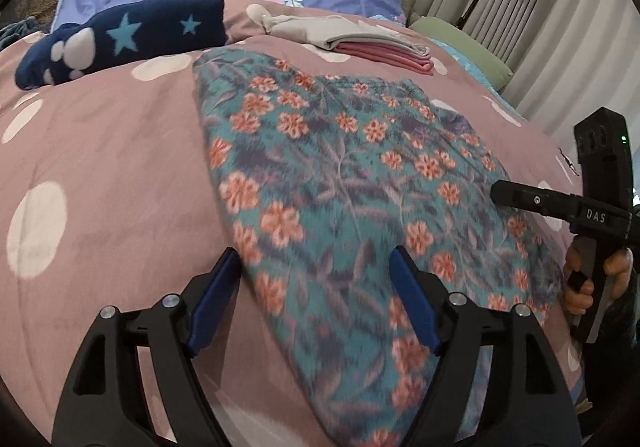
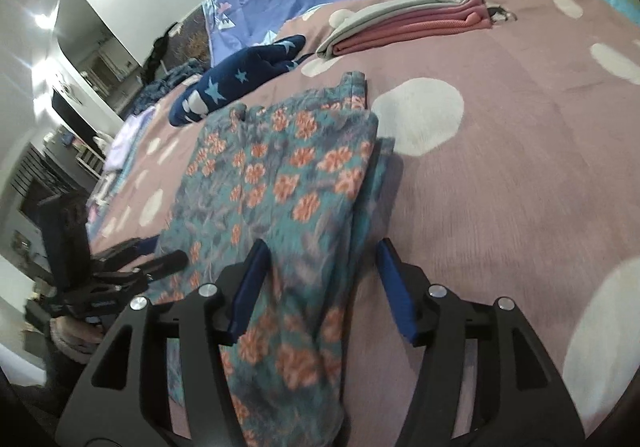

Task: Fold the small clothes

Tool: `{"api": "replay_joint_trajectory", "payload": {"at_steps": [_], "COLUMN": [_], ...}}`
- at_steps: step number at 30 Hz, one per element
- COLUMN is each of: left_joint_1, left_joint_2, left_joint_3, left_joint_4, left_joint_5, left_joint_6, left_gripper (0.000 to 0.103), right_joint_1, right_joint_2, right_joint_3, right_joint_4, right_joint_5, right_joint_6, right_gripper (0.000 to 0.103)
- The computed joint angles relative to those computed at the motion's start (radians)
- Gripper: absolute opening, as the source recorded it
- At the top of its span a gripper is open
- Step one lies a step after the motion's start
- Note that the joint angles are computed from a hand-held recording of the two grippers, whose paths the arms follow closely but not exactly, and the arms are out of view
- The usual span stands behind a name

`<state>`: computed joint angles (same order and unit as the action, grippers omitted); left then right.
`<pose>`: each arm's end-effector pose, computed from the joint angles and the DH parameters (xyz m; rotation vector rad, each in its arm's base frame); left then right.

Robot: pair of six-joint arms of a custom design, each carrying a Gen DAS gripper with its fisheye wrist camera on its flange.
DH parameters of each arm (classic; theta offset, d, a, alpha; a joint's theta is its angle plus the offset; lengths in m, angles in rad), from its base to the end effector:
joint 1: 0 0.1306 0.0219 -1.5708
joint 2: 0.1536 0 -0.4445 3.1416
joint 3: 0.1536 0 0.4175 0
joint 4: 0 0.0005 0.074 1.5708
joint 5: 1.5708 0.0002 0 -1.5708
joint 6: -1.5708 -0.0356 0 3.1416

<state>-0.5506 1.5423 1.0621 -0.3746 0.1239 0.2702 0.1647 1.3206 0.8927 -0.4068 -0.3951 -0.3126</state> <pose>0.4399 -0.2759 0.2961 0.4043 2.4520 -0.5122 0.4225 0.0836 0.3205 -0.0075 2.4364 0.6939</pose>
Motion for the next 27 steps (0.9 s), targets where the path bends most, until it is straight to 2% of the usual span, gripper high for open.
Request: {"api": "replay_joint_trajectory", "payload": {"at_steps": [8,14,16,21,24,27], "left_joint_1": [0.035,0.042,0.036,0.046,0.051,0.051], "left_joint_2": [0.058,0.099,0.097,0.069,0.06,0.08], "left_joint_3": [0.055,0.095,0.093,0.055,0.041,0.067], "left_joint_4": [0.015,0.022,0.026,0.056,0.062,0.042], "left_joint_5": [0.098,0.121,0.104,0.116,0.134,0.138], "left_joint_6": [-0.002,-0.013,-0.02,0.006,0.007,-0.006], "left_gripper": [0.077,0.077,0.075,0.055,0.054,0.054], "right_joint_1": [-0.022,-0.026,-0.027,-0.026,-0.028,-0.024], "right_joint_2": [0.083,0.103,0.097,0.058,0.056,0.102], "right_joint_3": [0.06,0.062,0.057,0.022,0.017,0.063], "right_joint_4": [0.037,0.072,0.07,0.047,0.038,0.009], "right_joint_5": [-0.085,-0.112,-0.114,-0.136,-0.151,-0.164], "right_joint_6": [0.022,0.033,0.039,0.067,0.079,0.086], "right_gripper": [0.058,0.056,0.054,0.048,0.047,0.046]}}
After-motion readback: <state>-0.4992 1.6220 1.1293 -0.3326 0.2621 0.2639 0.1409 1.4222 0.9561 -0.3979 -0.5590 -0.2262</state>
